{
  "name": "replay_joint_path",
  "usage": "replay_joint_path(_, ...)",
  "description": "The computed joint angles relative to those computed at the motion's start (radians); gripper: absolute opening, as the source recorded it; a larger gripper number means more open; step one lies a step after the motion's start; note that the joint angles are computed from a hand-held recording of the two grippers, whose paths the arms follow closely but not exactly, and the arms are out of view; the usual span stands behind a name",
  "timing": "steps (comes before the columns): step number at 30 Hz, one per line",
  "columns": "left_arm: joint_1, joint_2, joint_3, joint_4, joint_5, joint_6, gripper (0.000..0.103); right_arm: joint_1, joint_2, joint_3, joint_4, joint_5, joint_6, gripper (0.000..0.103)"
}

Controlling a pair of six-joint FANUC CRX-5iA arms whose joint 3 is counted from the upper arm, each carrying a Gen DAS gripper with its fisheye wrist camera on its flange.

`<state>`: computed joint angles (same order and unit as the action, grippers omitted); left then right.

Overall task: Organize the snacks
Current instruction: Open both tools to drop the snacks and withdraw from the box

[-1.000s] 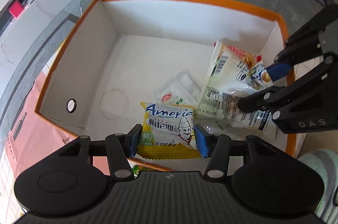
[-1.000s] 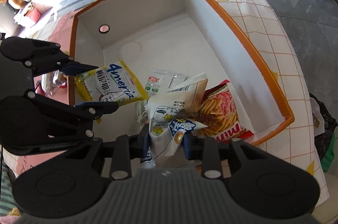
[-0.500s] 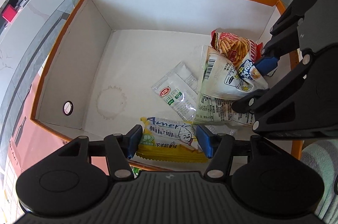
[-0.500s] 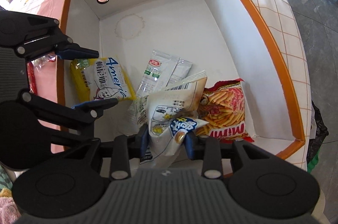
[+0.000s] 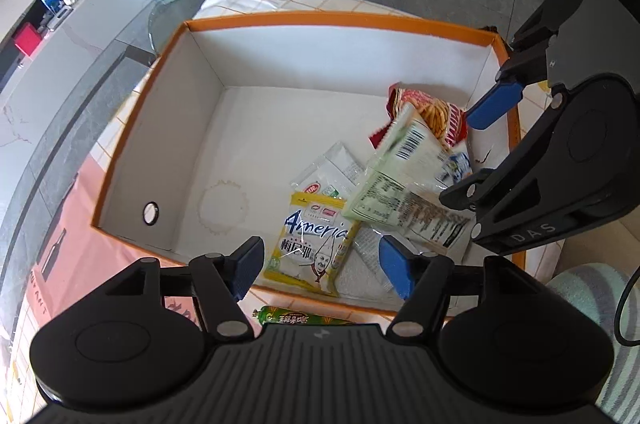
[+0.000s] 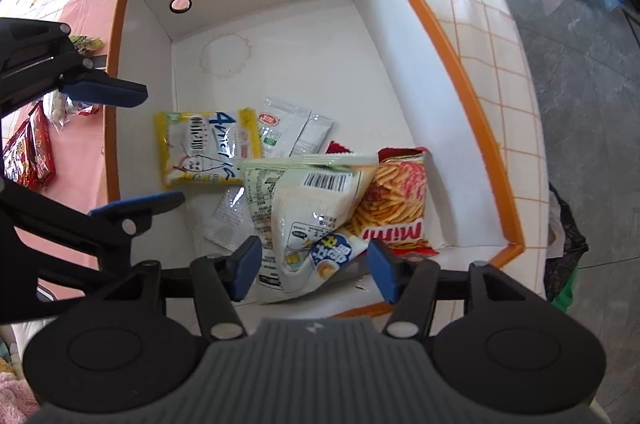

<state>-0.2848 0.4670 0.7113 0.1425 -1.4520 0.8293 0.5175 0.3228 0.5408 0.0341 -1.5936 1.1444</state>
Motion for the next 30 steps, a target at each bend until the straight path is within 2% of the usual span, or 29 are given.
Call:
replay_joint_path(4,0.008,-0.033,-0.024,0.007,0.023,0.008,0.077,0.022,-0.025,-0.011,0.027,0.000,-0.015,0.062)
replay_joint_path(10,0.024,-0.097,-0.072,0.016,0.055,0.024,0.078,0.060,-0.059,-0.014,0.056,-0.003,-0.043,0.063)
replay_joint_path(16,0.076,-0.227,-0.229,0.071,0.151,0.060,0.078,0.123,-0.131,-0.075,0.111,0.051,-0.101,0.066)
replay_joint_path(22,0.150,-0.380,-0.411,0.136,0.265,0.065,0.078,0.223,-0.232,-0.204,0.195,0.180,-0.204,0.066)
replay_joint_path(30,0.254,-0.579,-0.659,0.203,0.456,0.068,0.078,0.389,-0.369,-0.469,0.413,0.451,-0.446,0.066)
